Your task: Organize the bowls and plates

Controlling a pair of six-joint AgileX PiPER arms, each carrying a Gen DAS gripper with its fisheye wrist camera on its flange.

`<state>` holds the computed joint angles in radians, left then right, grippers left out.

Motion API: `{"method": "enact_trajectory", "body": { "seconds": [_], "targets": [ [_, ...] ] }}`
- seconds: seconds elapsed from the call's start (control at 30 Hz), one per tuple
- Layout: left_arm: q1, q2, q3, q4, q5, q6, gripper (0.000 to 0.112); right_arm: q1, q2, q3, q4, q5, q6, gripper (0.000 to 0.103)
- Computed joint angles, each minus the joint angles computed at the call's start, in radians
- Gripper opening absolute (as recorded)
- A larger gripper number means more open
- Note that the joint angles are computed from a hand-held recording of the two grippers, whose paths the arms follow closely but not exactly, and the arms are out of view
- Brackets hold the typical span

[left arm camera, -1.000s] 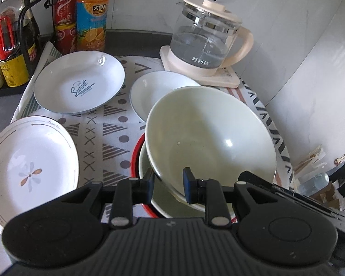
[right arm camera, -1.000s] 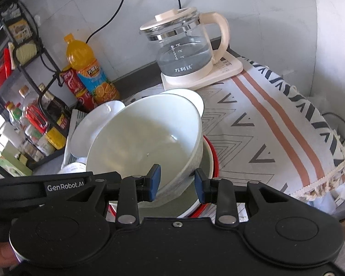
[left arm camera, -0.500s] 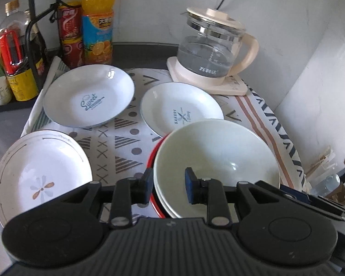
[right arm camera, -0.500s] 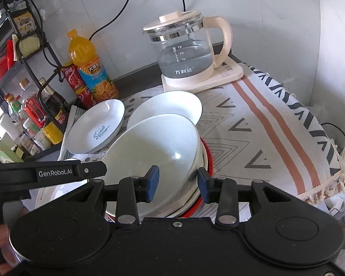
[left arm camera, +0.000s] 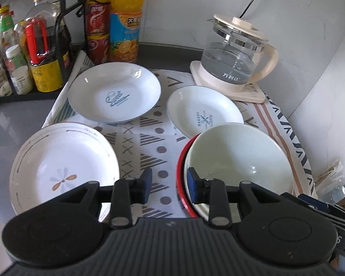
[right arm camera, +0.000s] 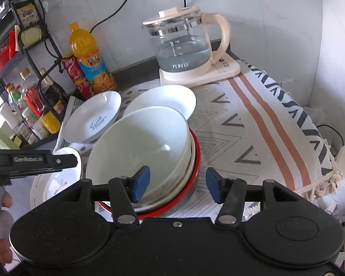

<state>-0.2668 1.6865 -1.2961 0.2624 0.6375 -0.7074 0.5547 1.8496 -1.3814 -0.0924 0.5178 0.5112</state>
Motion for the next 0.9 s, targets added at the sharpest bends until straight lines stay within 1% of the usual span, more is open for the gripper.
{"method": "enact_trajectory", "body": {
  "seconds": [0.1, 0.27, 0.33, 0.4, 0.47, 0.5, 0.53, 0.57, 0.63, 0.67, 0.77, 0.9],
  "targets": [
    [0.009, -0.025, 0.033, 0.024, 0.009, -0.036, 0.035, -0.001, -0.005, 0.008, 0.018, 0.005, -0.032, 0.062],
    [0.030, -0.080, 0.087, 0.036, 0.026, -0.059, 0.047, -0.001, -0.017, 0.025, 0.047, 0.008, -0.063, 0.064],
    [0.044, -0.106, 0.104, 0.020, 0.044, -0.063, 0.048, 0.006, -0.026, 0.030, 0.038, 0.011, -0.060, 0.066],
    [0.065, -0.137, 0.118, -0.022, 0.058, -0.041, 0.049, 0.020, -0.036, 0.025, 0.012, 0.021, -0.056, 0.077],
    [0.066, -0.161, 0.122, -0.005, 0.088, -0.060, 0.052, 0.029, -0.050, 0.027, 0.013, 0.014, -0.067, 0.081],
    [0.064, -0.177, 0.127, 0.017, 0.102, -0.080, 0.054, 0.034, -0.058, 0.025, 0.016, 0.013, -0.074, 0.082],
    [0.062, -0.191, 0.132, 0.035, 0.113, -0.096, 0.060, 0.040, -0.066, 0.023, 0.030, 0.010, -0.097, 0.083],
    [0.061, -0.205, 0.134, 0.051, 0.128, -0.111, 0.064, 0.045, -0.069, 0.014, 0.044, 0.015, -0.118, 0.086],
    [0.062, -0.229, 0.137, 0.070, 0.150, -0.128, 0.067, 0.057, -0.076, 0.002, 0.065, 0.018, -0.158, 0.092],
    [0.062, -0.237, 0.141, 0.075, 0.151, -0.134, 0.068, 0.064, -0.077, -0.003, 0.072, 0.017, -0.172, 0.094],
    [0.073, -0.261, 0.159, 0.077, 0.143, -0.154, 0.069, 0.080, -0.062, -0.037, 0.117, 0.035, -0.217, 0.096],
    [0.088, -0.291, 0.183, 0.085, 0.163, -0.179, 0.069, 0.102, -0.040, -0.083, 0.173, 0.052, -0.273, 0.101]
  ]
}}
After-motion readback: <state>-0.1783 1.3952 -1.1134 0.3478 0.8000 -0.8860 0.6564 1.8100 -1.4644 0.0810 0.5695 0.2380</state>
